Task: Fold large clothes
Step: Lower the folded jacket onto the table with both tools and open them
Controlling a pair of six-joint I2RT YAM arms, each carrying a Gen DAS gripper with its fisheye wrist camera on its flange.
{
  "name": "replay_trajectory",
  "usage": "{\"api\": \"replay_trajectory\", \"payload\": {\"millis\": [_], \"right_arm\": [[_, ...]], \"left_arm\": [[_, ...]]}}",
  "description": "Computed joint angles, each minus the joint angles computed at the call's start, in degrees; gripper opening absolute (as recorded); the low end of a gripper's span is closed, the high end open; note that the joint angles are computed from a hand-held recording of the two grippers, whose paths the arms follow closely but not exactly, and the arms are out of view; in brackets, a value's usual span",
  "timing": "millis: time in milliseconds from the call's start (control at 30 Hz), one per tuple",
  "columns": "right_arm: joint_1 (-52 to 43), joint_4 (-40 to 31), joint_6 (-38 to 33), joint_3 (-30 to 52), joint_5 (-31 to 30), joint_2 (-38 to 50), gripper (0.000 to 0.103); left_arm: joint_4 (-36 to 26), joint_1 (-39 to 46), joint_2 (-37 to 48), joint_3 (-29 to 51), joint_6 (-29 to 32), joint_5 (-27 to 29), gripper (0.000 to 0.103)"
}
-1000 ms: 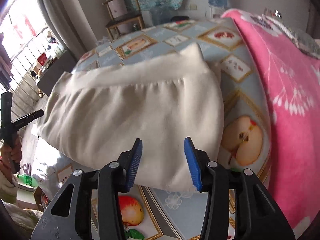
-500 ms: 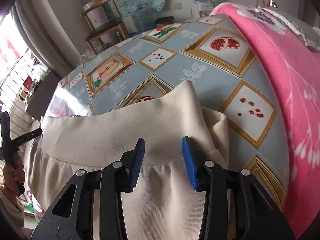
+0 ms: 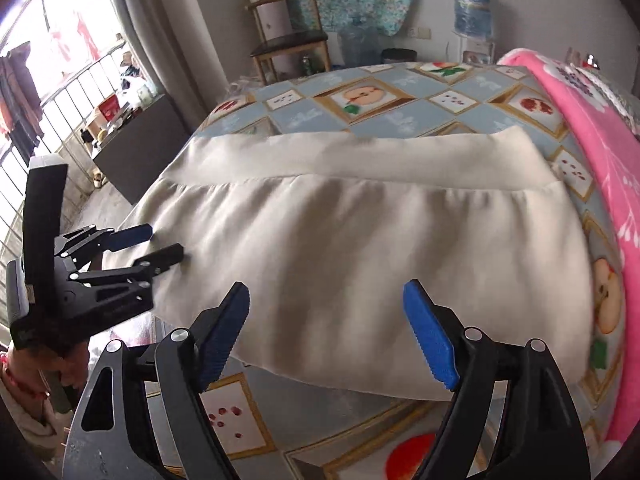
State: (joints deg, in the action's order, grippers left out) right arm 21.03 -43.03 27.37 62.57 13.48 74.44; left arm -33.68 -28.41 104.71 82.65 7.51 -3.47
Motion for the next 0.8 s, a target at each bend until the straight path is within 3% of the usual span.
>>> {"api": "replay_trajectory", "payload": {"millis": [100, 200, 300, 433, 500, 600, 700, 800], "right_arm": [[2.33, -0.84, 0.3, 0.19, 5.1, 3.9, 0.077], [1.82, -2.51, 2.61, -1.46, 4.57, -2.38, 0.078], [0.28, -5.92, 6.04, -4.05, 7.72, -9.66, 0.081], [-9.84, -7.35, 10.67, -11.11, 1.95, -18.03, 0.081], [-13.11, -3.91, 9.81, -15.51, -2.26, -21.82, 0.081], [-9.36, -6.67, 10.98, -13.85, 1.32, -21.26, 0.081], [-5.93, -7.88, 13.77, -13.01, 0.59, -24.3, 0.083], [3.85, -12.32, 18.81, -9.97, 8.65, -24.86, 0.089]], "left_arm": [[3.22, -0.3, -1.02, -2.76, 0.09, -1.24, 0.054], [1.64, 1.43, -3.75, -2.77, -0.05, 1.59, 0.055], [3.19, 4.29, -7.24, -5.09, -0.99, 3.21, 0.068], [0.22, 7.75, -4.03, -3.84, -4.25, 4.56, 0.07], [2.43, 8.72, -3.74, -5.41, -5.42, 6.64, 0.074], [4.5, 8.3, -4.52, -7.02, -6.01, 6.0, 0.077], [3.28, 8.52, -7.15, -7.73, -6.88, 7.43, 0.077], [2.95, 8.37, -12.94, -10.23, -5.54, 8.7, 0.077]]}}
